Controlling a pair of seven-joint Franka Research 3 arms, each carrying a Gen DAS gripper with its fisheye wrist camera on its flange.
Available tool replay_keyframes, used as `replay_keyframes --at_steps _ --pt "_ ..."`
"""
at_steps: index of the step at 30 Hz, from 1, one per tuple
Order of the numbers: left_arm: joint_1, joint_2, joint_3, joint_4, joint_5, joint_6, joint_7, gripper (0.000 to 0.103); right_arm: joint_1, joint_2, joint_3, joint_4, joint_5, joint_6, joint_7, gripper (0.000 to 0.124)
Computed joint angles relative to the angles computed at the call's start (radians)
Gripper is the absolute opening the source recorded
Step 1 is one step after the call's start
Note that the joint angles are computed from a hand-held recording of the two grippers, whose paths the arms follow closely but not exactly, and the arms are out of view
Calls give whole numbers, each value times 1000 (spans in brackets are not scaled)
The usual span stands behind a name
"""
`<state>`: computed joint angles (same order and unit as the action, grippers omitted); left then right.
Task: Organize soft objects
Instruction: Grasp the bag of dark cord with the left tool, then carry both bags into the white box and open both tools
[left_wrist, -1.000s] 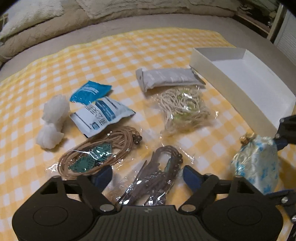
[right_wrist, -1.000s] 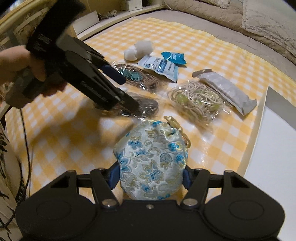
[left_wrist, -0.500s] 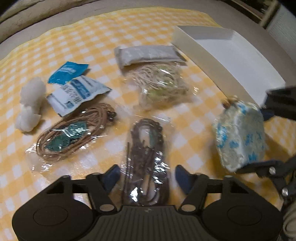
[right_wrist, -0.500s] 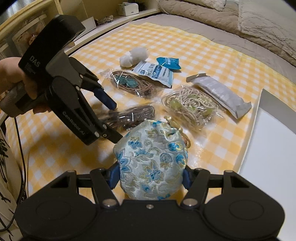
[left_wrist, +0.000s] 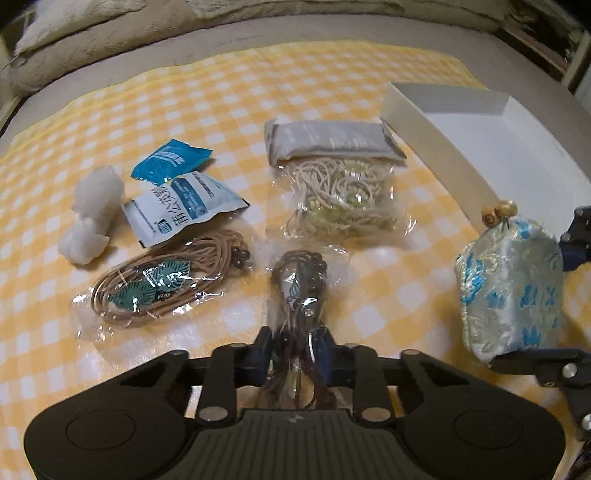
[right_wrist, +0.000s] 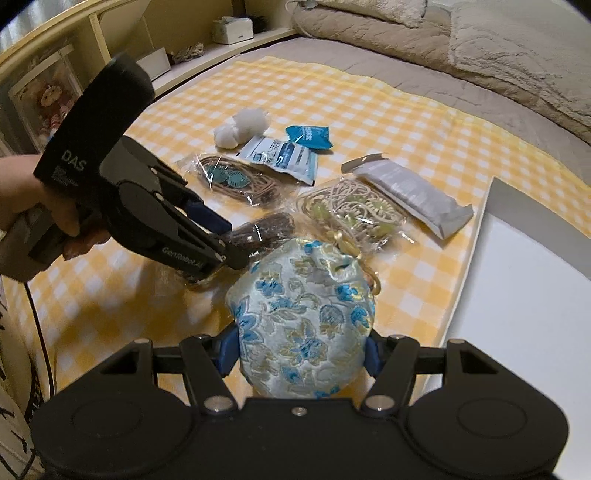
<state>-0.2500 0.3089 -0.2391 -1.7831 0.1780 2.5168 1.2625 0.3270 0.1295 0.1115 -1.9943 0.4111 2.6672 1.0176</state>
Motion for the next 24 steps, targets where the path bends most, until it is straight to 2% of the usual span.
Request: replay_keyframes --at_steps 3,7,17,24 --pt "-2 -28 -2 -20 -15 5 -37 20 -2 -10 1 -7 14 10 -10 64" --pt "-9 -69 -3 -49 -24 15 -91 20 -7 -25 0 -20 44 35 -23 64" --pt "-61 -120 32 -57 186 123 -390 20 -20 -71 -10 -51 123 109 -26 64" --pt "-86 -74 20 21 231 164 -471 20 -33 -95 -24 -66 160 166 6 64"
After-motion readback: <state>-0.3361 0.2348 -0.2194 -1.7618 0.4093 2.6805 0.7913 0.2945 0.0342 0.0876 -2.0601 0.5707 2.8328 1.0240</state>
